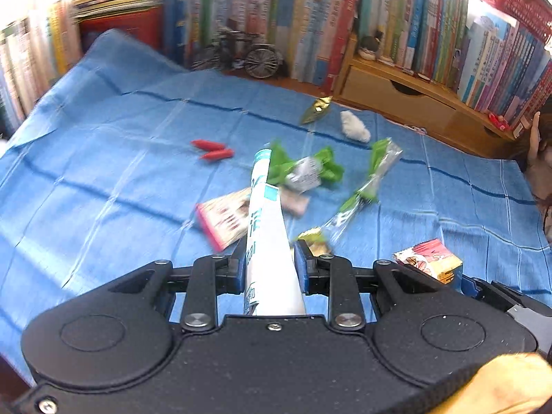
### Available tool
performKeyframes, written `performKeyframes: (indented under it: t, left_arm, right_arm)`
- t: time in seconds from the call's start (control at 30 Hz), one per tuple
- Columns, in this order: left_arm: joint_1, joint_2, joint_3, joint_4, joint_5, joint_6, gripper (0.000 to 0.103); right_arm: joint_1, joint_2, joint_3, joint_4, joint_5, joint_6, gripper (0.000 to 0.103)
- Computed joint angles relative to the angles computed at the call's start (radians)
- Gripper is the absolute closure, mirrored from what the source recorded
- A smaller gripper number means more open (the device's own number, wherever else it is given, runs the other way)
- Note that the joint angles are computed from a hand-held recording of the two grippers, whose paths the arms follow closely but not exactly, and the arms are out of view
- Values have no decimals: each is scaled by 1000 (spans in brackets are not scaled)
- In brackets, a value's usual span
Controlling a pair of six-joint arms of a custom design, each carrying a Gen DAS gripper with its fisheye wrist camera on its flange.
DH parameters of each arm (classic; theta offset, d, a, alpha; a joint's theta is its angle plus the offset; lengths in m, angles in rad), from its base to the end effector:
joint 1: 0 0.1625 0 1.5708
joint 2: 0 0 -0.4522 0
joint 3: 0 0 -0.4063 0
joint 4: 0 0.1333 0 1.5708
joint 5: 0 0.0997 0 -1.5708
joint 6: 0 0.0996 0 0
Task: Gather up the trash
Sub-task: 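Lift and carry the macaron packet and white paper bag over the trash bin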
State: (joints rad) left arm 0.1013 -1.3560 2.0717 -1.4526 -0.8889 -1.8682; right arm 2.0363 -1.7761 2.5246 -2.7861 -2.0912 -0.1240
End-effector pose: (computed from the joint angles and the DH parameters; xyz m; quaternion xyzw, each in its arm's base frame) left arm -0.3908 -0.2368 0.2119 -0.0379 0.8714 -0.3416 0.3499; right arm 0.2245 -0.2604 0.2964 0.2162 -0.9169 0.2628 0.2087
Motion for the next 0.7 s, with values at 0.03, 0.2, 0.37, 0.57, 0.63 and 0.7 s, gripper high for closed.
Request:
performKeyframes:
  t: [0.03,0.2,0.37,0.57,0.63,0.7]
  left_arm:
    - [-23,-12,2,27,-16,-31,78]
    - [-148,-58,7,154,-94,-175,77]
    - [-277,-90,2,256,-198,-325,78]
    - [-437,-114,-11,344,-342,-469,77]
    - [-489,-116,-17,364,-387,-505,77]
    - [-539,-121,-23,380,-431,-535,77]
  right_arm:
    - [21,-10,5,15,-6,12,51]
    - [135,-61,20,116,-32,102,51]
    - [259,-114,16,248,-54,210,51]
    - [421,-154,-6,408,-68,337,51]
    - [479,-159,-16,458,-72,393,51]
    - [540,-160,-26,504,-81,452,51]
